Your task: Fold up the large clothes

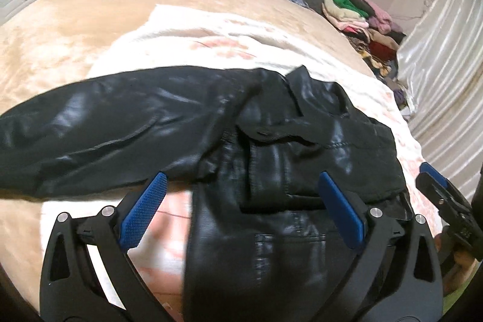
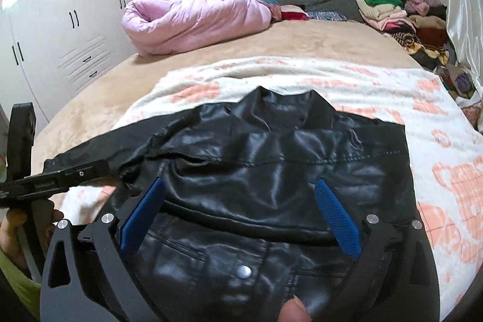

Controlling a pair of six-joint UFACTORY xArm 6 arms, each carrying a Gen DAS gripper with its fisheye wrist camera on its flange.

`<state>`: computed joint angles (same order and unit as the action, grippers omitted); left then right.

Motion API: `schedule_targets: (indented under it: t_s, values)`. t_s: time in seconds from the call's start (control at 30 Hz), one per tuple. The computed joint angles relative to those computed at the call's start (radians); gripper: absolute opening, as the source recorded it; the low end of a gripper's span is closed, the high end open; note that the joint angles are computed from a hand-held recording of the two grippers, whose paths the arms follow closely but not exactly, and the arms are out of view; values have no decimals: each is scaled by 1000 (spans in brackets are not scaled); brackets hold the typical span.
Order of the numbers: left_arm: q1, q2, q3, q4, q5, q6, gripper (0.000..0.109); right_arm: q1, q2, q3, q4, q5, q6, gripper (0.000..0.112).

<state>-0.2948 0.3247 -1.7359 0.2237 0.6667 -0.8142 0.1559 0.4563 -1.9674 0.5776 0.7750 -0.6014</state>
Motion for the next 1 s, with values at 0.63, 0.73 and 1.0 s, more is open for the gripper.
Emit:
schedule_targets:
  t_s: [0.63,0.73,1.0]
  values:
    - [83,-212,277,126,-113,-237,94,134,53,-145,-21,25,34,99]
    - [94,-236,303,163,-106,-287,94,155,76,-186,-37,41,46,99]
    - [122,-307,361,334,-63,-488,94,199,125,-266,-50,75,66,99]
